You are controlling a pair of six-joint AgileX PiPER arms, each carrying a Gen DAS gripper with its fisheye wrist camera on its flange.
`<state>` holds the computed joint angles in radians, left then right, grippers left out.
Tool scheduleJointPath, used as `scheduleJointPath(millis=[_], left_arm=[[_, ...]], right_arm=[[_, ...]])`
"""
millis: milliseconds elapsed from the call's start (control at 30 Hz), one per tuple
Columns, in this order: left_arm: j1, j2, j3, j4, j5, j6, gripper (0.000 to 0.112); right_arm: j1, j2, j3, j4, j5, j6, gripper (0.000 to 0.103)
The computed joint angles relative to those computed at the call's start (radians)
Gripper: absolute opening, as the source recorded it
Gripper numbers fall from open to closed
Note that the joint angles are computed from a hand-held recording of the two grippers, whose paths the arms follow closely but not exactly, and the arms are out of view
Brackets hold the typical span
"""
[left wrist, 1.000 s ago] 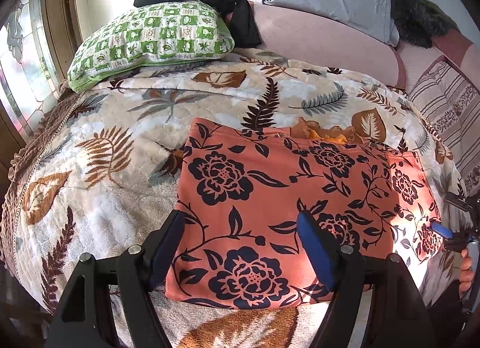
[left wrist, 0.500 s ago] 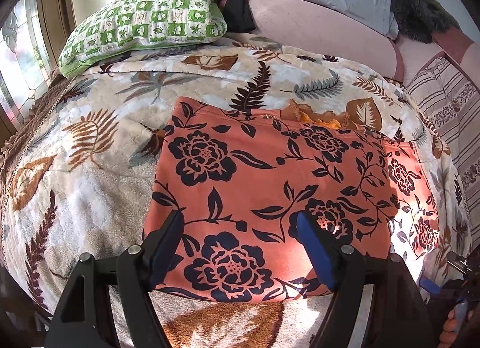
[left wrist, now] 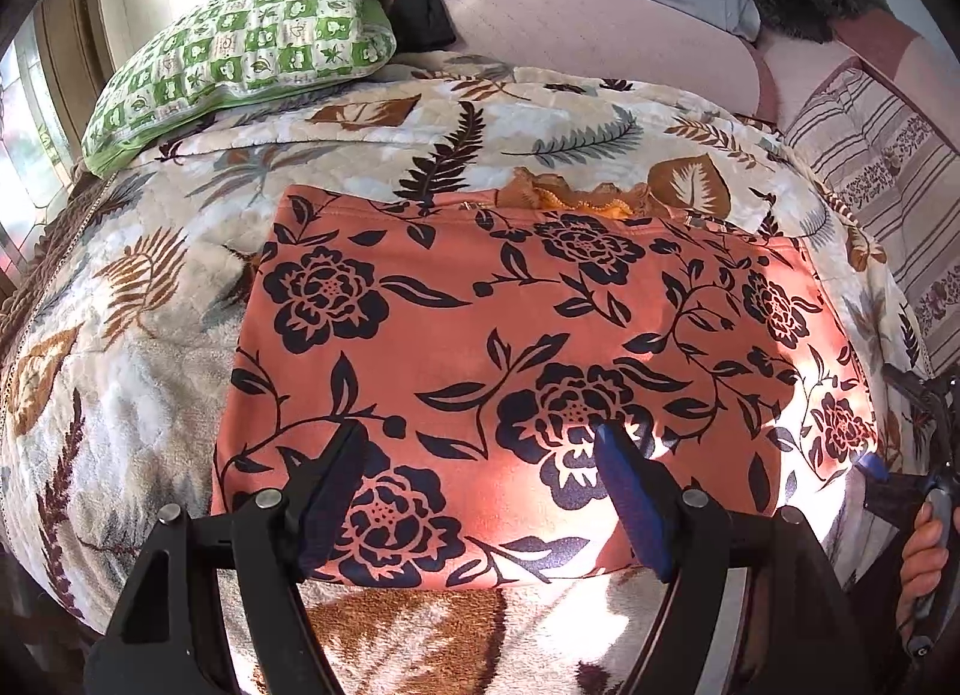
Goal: Fold small clothes
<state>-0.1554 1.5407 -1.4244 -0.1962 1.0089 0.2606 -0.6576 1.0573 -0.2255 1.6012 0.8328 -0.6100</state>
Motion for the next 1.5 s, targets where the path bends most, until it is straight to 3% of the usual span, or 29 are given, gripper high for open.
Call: scheduleJointPath(millis=[67, 100, 200, 233, 300, 433, 533, 600, 633, 667, 733, 800, 967, 1033, 1100, 1133, 1167, 1200, 1300, 1367, 1400, 1433, 1500], left_arm=[[-0.008, 0.003, -0.002, 0.009, -0.001, -0.006, 0.078], [-0.011, 0.004, -0.002, 0.01, -0.003, -0.009, 0.078], [-0.023, 0.016, -0.004, 0.023, -0.009, -0.026, 0.078], [-0.028, 0.023, -0.007, 0.029, -0.01, -0.034, 0.078], [-0.036, 0.034, -0.01, 0.032, -0.01, -0.043, 0.078], [-0.058, 0.045, -0.01, 0.055, -0.034, -0.059, 0.078], [-0.069, 0.072, -0.011, 0.054, -0.058, -0.069, 0.078], [-0.082, 0.113, -0.007, 0.064, -0.069, -0.077, 0.082], [-0.099, 0.134, 0.004, 0.104, -0.082, -0.102, 0.083], [-0.116, 0.137, 0.03, 0.137, -0.115, -0.115, 0.085], [-0.146, 0.108, 0.087, 0.194, -0.193, -0.139, 0.09], [-0.147, 0.113, 0.088, 0.193, -0.199, -0.134, 0.091], [-0.133, 0.122, 0.078, 0.168, -0.19, -0.109, 0.093], [-0.133, 0.128, 0.071, 0.169, -0.185, -0.113, 0.094], [-0.136, 0.133, 0.063, 0.172, -0.178, -0.114, 0.095], [-0.135, 0.138, 0.056, 0.17, -0.171, -0.11, 0.096], [-0.131, 0.141, 0.052, 0.163, -0.168, -0.102, 0.096], [-0.126, 0.142, 0.052, 0.153, -0.17, -0.091, 0.097], [-0.13, 0.145, 0.059, 0.158, -0.187, -0.1, 0.099], [-0.134, 0.147, 0.054, 0.168, -0.183, -0.112, 0.099], [-0.132, 0.146, 0.053, 0.164, -0.179, -0.108, 0.099], [-0.127, 0.146, 0.05, 0.155, -0.174, -0.095, 0.099], [-0.123, 0.147, 0.047, 0.146, -0.167, -0.082, 0.099]], right_arm=[[0.049, -0.001, -0.04, -0.053, -0.054, 0.06, 0.044], [0.079, -0.017, -0.057, -0.09, -0.089, 0.095, 0.034], [0.127, -0.057, -0.092, -0.213, -0.148, 0.181, 0.022], [0.148, -0.061, -0.097, -0.258, -0.179, 0.217, 0.013], [0.165, -0.051, -0.091, -0.314, -0.209, 0.255, 0.009], [0.17, -0.088, -0.099, -0.428, -0.206, 0.327, 0.009], [0.136, -0.099, -0.126, -0.483, -0.125, 0.343, 0.016], [0.077, -0.131, -0.13, -0.531, -0.054, 0.352, 0.038], [0.026, -0.164, -0.13, -0.565, -0.008, 0.372, 0.072], [-0.041, -0.209, -0.13, -0.592, 0.038, 0.386, 0.084], [-0.195, -0.231, -0.165, -0.585, 0.16, 0.304, 0.084], [-0.222, -0.157, -0.249, -0.55, 0.193, 0.213, 0.084], [0.001, 0.276, -0.603, -0.525, 0.06, 0.109, 0.084], [0.091, 0.457, -0.779, -0.634, 0.007, 0.183, 0.084], [0.156, 0.646, -0.957, -0.774, 0.042, 0.284, 0.08], [0.179, 0.699, -1.002, -0.814, 0.049, 0.332, 0.061], [0.211, 0.713, -1.027, -0.865, 0.043, 0.36, 0.026], [0.238, 0.704, -1.042, -0.888, 0.048, 0.352, 0.024], [0.293, 0.603, -0.983, -1.0, -0.069, 0.417, 0.024], [0.286, 0.621, -0.953, -1.085, -0.115, 0.526, 0.025], [0.271, 0.646, -0.953, -1.07, -0.107, 0.543, 0.033], [0.253, 0.635, -0.928, -1.014, -0.122, 0.524, 0.035], [0.233, 0.572, -0.887, -0.981, -0.123, 0.504, 0.052]])
